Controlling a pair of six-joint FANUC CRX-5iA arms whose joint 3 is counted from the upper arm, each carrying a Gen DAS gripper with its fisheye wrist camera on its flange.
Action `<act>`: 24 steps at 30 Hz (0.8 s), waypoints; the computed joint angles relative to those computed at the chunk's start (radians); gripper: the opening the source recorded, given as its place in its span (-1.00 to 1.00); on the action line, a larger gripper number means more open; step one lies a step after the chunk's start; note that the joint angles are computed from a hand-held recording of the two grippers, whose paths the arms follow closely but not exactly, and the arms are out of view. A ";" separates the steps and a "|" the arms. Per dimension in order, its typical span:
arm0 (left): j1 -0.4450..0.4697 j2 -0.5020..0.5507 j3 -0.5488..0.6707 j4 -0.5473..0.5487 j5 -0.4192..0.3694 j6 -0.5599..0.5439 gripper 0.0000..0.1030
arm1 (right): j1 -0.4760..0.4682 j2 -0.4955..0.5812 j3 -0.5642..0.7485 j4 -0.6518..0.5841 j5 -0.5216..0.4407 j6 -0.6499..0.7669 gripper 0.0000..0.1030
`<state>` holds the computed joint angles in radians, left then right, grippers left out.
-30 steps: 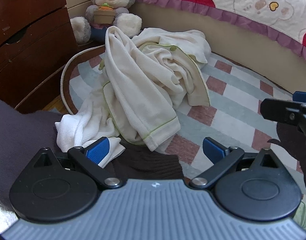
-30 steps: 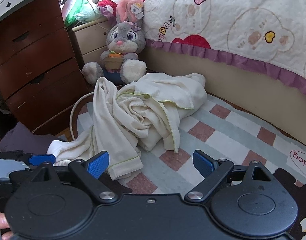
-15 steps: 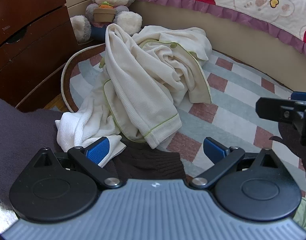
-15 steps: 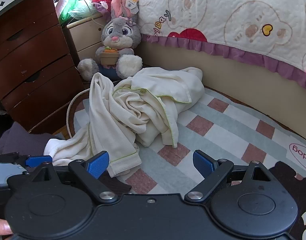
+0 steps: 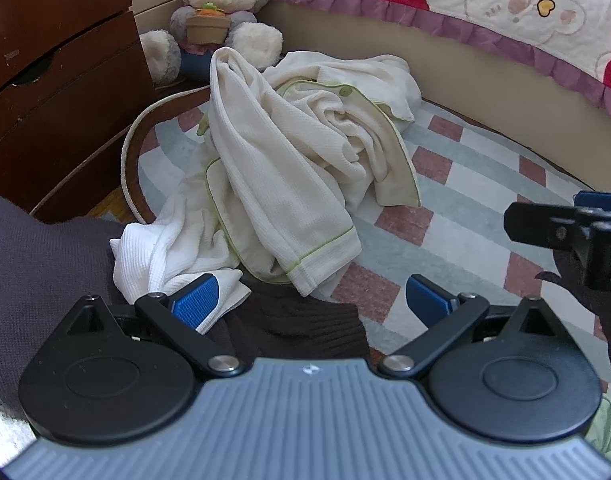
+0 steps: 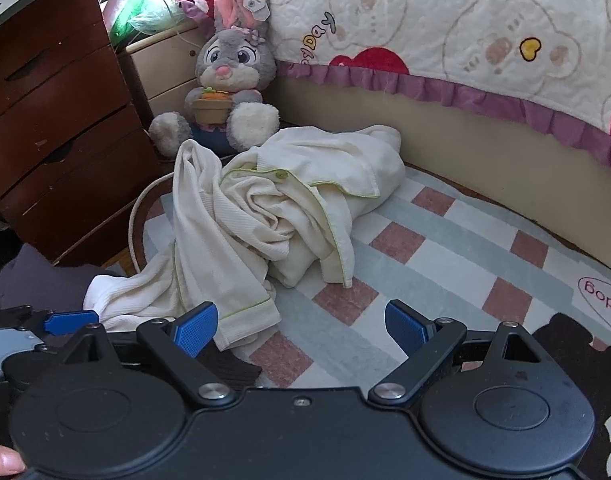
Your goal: Fold clothes
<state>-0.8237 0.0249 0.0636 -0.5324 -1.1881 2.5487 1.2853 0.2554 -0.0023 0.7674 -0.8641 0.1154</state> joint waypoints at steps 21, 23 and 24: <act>-0.007 -0.002 -0.027 -0.075 0.062 0.046 0.98 | -0.013 0.004 -0.030 0.057 0.007 -0.066 0.81; 0.010 -0.001 -0.032 -0.088 0.082 0.064 0.98 | -0.018 0.001 -0.057 0.100 0.026 -0.089 0.81; 0.018 0.001 -0.031 -0.099 0.089 0.079 0.99 | -0.022 -0.003 -0.076 0.133 0.043 -0.104 0.80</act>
<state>-0.8061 0.0262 0.0325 -0.6309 -1.0995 2.6276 1.2632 0.2527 -0.0780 0.9000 -0.8209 0.0117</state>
